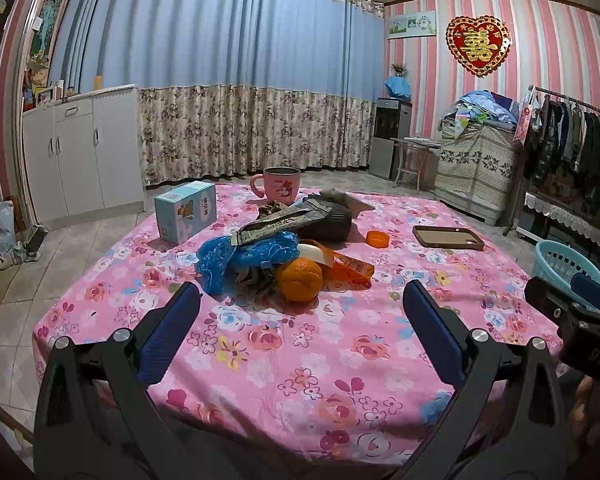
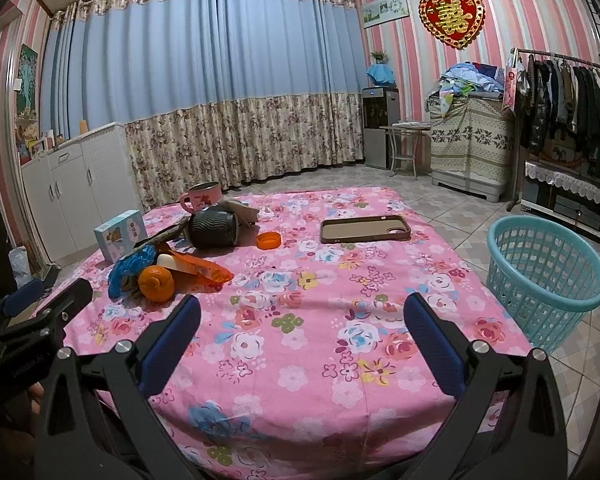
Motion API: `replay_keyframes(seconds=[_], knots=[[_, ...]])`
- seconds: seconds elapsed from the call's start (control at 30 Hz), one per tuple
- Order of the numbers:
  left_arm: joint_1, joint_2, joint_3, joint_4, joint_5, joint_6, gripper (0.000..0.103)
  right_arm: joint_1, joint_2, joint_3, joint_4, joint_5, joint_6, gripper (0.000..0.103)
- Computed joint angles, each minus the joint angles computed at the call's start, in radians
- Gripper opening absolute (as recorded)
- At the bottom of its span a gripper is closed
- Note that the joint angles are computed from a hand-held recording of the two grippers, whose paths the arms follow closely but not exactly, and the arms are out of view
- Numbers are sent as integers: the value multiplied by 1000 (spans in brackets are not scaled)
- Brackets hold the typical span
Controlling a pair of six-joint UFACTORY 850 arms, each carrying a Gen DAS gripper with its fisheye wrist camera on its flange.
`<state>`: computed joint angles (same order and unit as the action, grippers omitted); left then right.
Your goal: Collect trash
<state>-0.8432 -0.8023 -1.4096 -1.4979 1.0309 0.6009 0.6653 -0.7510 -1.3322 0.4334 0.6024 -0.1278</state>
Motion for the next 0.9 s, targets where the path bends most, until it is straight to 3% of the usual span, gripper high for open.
replay_keyframes(seconds=[0.7, 0.9], knots=[[20, 22, 18, -2, -29, -41, 98, -12, -9, -10, -34, 0, 37, 99], [52, 47, 25, 8, -21, -34, 98, -9, -26, -52, -18, -39, -4, 99]])
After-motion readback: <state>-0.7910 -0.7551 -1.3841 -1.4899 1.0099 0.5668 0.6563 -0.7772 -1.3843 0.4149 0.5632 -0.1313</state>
